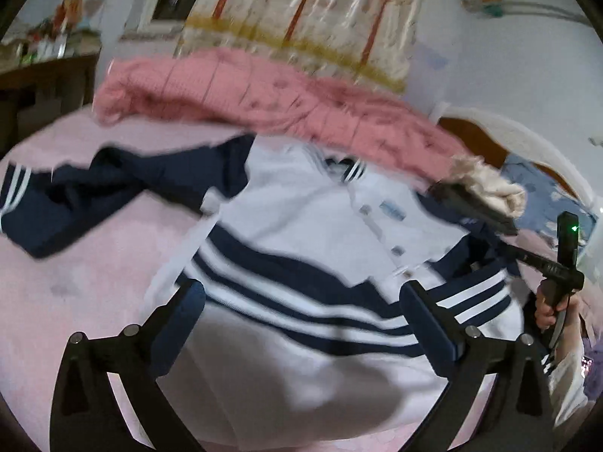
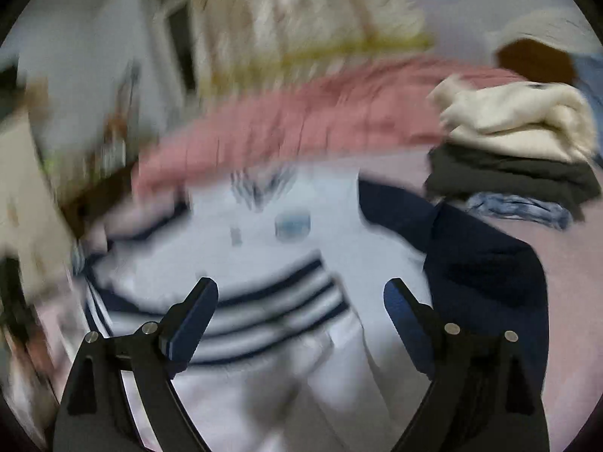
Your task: Fold large clothes
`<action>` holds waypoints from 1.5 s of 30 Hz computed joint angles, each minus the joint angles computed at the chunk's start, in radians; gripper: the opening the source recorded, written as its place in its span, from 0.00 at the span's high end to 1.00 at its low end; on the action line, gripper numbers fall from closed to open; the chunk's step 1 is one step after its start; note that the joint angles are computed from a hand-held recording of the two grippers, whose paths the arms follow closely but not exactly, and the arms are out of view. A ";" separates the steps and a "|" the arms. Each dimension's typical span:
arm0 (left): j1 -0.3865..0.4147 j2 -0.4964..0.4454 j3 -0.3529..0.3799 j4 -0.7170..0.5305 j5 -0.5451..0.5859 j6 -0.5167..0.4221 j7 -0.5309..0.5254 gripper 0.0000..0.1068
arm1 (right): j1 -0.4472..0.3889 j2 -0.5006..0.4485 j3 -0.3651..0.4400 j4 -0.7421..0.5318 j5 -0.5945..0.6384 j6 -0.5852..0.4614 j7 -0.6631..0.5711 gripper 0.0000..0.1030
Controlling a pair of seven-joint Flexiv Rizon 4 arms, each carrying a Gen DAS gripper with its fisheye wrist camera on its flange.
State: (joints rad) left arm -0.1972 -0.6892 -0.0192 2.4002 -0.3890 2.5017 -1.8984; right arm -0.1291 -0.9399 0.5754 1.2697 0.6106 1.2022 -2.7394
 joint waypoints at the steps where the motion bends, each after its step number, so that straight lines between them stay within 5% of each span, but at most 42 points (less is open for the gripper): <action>1: 0.013 0.003 -0.003 -0.005 -0.002 -0.045 0.009 0.04 | 0.070 -0.004 -0.071 0.006 -0.126 0.017 0.072 0.11; 3: 0.071 0.002 -0.020 -0.022 0.048 -0.138 0.005 0.04 | 0.197 -0.018 -0.218 -0.022 -0.222 0.017 0.125 0.11; 6: 0.075 -0.015 0.001 -0.056 0.046 -0.205 -0.035 0.18 | 0.262 -0.103 -0.285 -0.182 -0.367 -0.213 0.247 0.13; 7: 0.033 -0.012 0.018 -0.061 -0.035 -0.224 -0.005 0.33 | 0.273 -0.139 -0.288 -0.251 -0.389 -0.287 0.301 0.21; 8: -0.037 -0.010 0.038 -0.067 -0.180 -0.238 0.057 0.58 | 0.271 -0.163 -0.277 -0.294 -0.390 -0.328 0.325 0.49; 10: -0.134 -0.029 0.052 -0.084 -0.370 -0.191 0.125 0.99 | 0.257 -0.167 -0.251 -0.299 -0.357 -0.313 0.345 0.76; 11: -0.175 -0.036 0.033 -0.092 -0.497 -0.129 0.179 1.00 | 0.239 -0.147 -0.222 -0.253 -0.341 -0.249 0.336 0.83; 13: -0.310 -0.082 0.046 -0.158 -0.821 0.013 0.361 1.00 | 0.228 -0.078 -0.202 -0.099 -0.245 0.039 0.263 0.86; 15: -0.373 -0.100 0.084 -0.200 -0.947 0.053 0.461 1.00 | 0.205 -0.041 -0.150 0.001 -0.171 0.306 0.167 0.86; 17: -0.350 -0.067 0.131 -0.156 -0.812 -0.045 0.349 1.00 | 0.142 -0.033 -0.068 0.026 -0.181 0.351 0.166 0.86; 19: -0.227 -0.039 0.119 -0.091 -0.508 -0.073 0.147 1.00 | 0.159 -0.039 -0.101 0.021 -0.220 0.362 0.260 0.86; 21: -0.088 -0.026 0.083 -0.060 -0.206 -0.043 0.003 0.89 | 0.199 -0.056 -0.158 0.004 -0.231 0.389 0.329 0.86; 23: 0.011 -0.021 0.041 -0.065 -0.034 -0.062 -0.056 0.26 | 0.208 -0.070 -0.201 -0.013 -0.264 0.336 0.384 0.86; 24: 0.019 -0.026 0.021 -0.067 -0.046 -0.060 -0.049 0.23 | 0.221 -0.084 -0.229 -0.036 -0.287 0.283 0.425 0.85; 28: 0.051 -0.021 -0.005 -0.095 -0.020 -0.197 -0.030 0.32 | 0.191 -0.105 -0.208 -0.053 -0.333 0.221 0.486 0.84; 31: -0.066 -0.026 0.061 -0.119 -0.172 -0.288 0.042 0.79 | 0.128 -0.110 -0.111 -0.022 -0.354 0.277 0.430 0.67; 33: -0.205 -0.046 0.129 -0.133 -0.349 -0.237 0.088 0.93 | 0.119 -0.113 -0.101 -0.004 -0.377 0.321 0.428 0.67; 34: -0.275 -0.064 0.131 -0.144 -0.504 -0.158 0.145 0.94 | 0.117 -0.113 -0.099 -0.001 -0.388 0.325 0.438 0.72; 35: -0.345 -0.081 0.135 -0.169 -0.667 -0.102 0.233 0.94 | 0.116 -0.111 -0.100 0.007 -0.395 0.348 0.449 0.97; 36: -0.404 -0.104 0.154 -0.199 -0.783 -0.065 0.296 0.94 | 0.113 -0.107 -0.099 0.015 -0.398 0.370 0.451 1.00; 39: -0.413 -0.113 0.161 -0.226 -0.840 -0.101 0.407 0.93 | 0.139 -0.099 -0.144 0.029 -0.422 0.439 0.510 1.00; 42: -0.333 -0.114 0.097 -0.247 -0.858 -0.205 0.464 0.92 | 0.060 -0.124 -0.035 0.009 -0.508 0.279 0.483 0.99; 43: -0.308 -0.109 0.082 -0.241 -0.836 -0.215 0.455 0.91 | 0.034 -0.132 0.012 0.014 -0.503 0.271 0.432 0.97; 44: -0.283 -0.101 0.069 -0.225 -0.795 -0.208 0.424 0.89 | 0.025 -0.134 0.026 0.031 -0.536 0.284 0.432 0.83; 45: -0.262 -0.098 0.055 -0.213 -0.764 -0.192 0.393 0.86 | 0.040 -0.122 0.008 0.055 -0.558 0.306 0.432 0.52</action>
